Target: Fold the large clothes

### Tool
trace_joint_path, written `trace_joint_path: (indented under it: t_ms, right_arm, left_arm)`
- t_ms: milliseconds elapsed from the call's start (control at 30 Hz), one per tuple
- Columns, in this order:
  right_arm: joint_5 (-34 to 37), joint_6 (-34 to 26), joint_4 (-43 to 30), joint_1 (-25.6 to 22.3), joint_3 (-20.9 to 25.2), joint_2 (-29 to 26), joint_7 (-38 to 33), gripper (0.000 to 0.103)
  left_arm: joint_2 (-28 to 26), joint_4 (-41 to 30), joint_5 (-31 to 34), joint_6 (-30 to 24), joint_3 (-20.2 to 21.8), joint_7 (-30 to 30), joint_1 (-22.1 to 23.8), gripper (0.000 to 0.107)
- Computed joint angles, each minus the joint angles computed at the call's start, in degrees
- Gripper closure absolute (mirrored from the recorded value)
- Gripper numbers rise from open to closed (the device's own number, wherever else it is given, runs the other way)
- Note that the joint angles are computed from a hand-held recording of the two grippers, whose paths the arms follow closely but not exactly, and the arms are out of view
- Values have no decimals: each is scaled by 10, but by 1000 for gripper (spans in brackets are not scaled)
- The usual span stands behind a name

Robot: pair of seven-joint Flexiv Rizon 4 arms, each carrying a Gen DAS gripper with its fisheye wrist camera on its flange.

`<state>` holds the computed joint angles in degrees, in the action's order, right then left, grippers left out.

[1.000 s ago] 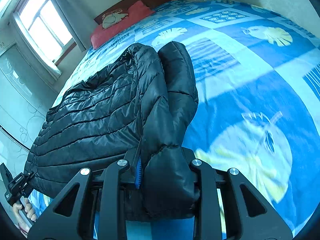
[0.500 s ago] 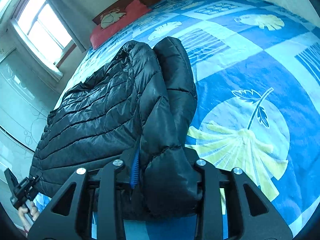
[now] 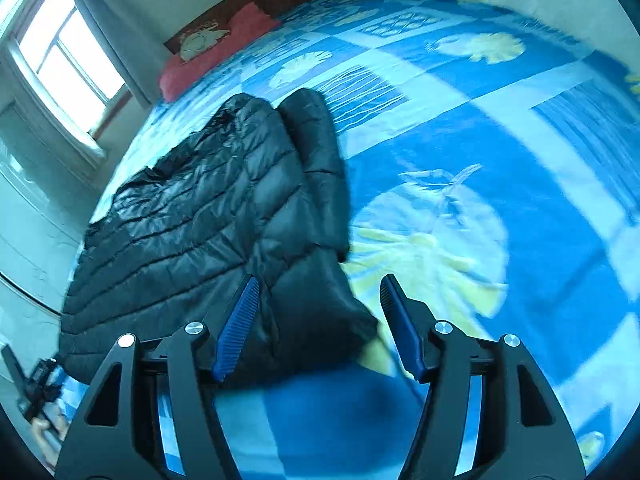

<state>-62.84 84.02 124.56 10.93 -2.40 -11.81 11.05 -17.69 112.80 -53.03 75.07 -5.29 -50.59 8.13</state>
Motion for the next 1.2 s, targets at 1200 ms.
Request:
trace_joint_path:
  t_ms: [1200]
  right_arm:
    - [351, -235, -511, 146, 50, -332, -484, 53]
  left_arm:
    - [-139, -259, 202, -188, 3, -61, 26, 31]
